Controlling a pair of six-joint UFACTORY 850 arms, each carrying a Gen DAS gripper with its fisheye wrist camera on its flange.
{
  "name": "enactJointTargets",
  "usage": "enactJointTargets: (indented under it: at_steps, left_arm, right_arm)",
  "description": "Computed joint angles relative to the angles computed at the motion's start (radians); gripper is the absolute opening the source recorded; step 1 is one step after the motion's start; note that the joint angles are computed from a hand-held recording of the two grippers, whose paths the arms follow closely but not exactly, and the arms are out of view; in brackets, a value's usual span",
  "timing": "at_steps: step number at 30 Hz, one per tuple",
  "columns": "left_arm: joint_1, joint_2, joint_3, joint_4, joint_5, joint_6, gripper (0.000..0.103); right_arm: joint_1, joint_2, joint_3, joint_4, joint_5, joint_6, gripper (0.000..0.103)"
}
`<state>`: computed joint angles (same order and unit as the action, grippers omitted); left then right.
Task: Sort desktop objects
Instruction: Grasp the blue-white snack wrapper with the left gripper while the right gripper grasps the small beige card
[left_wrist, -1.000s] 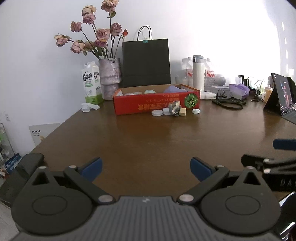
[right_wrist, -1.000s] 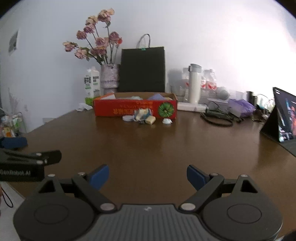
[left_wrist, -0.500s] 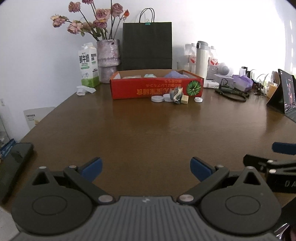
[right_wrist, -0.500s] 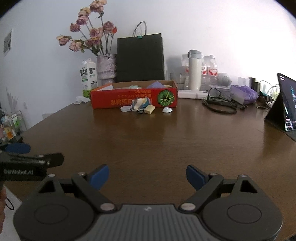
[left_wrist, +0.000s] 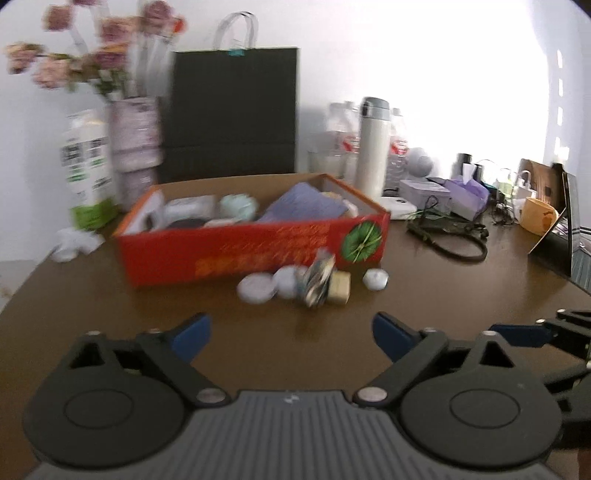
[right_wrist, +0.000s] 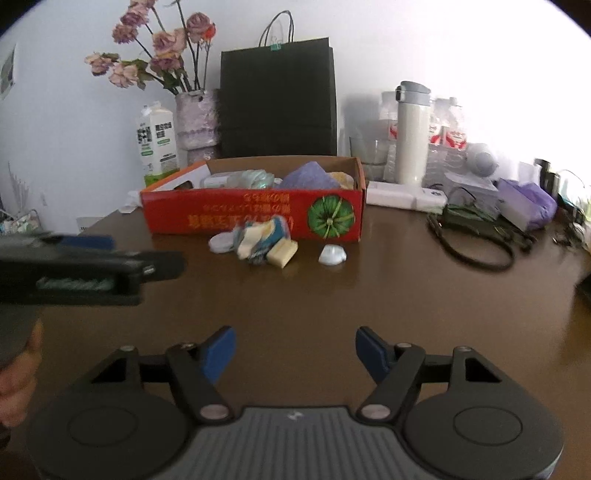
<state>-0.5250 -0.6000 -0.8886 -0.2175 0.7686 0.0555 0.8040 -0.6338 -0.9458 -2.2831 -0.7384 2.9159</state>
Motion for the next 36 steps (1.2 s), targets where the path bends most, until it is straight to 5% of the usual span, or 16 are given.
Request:
enactJointTargets:
  at_steps: [5,9,11,13,17,22,25,27,28,31,36]
  left_arm:
    - [0.041,-0.139,-0.226,0.152,-0.118,-0.056,0.073]
    - [0.072,-0.213,-0.342,0.326,-0.231,-0.237,0.008]
    - [0.087,-0.199,-0.323,0.404,-0.221,-0.342,0.007]
    - [0.112,-0.146,-0.24,0.507,-0.114,-0.442,0.006]
    - [0.14,-0.037,-0.088,0.461,-0.02,-0.461,0.006]
    - [0.167,0.024,0.033,0.384,0.0,-0.462,0.006]
    - [0.159,0.046,0.08,0.275,-0.001,-0.362,0.007]
    - [0.161,0.053,0.1,0.261,-0.005,-0.355,0.007]
    - [0.16,0.058,0.108,0.253,-0.014,-0.363,0.007]
    - [0.149,0.081,0.141,0.235,-0.005,-0.353,0.007]
    - [0.11,0.137,0.23,0.184,0.036,-0.318,0.007]
  right_arm:
    - [-0.081,-0.064,-0.106,-0.095,0.073,0.009,0.069]
    - [-0.125,-0.119,-0.194,-0.123,0.14,0.0,0.065]
    - [-0.14,-0.137,-0.224,-0.152,0.169,0.016,0.062]
    - [-0.152,-0.151,-0.249,-0.173,0.188,0.037,0.062]
    - [-0.178,-0.184,-0.312,-0.272,0.227,0.127,0.057]
    - [-0.179,-0.265,-0.469,-0.034,0.275,-0.186,0.038]
    - [-0.184,-0.295,-0.502,0.025,0.287,-0.271,0.038]
    - [-0.192,-0.286,-0.469,-0.094,0.265,-0.17,0.033]
    - [-0.195,-0.276,-0.453,-0.134,0.267,-0.142,0.021]
    - [-0.186,-0.231,-0.397,-0.136,0.283,-0.113,0.02]
    - [-0.074,-0.092,-0.177,-0.088,0.124,-0.08,0.02]
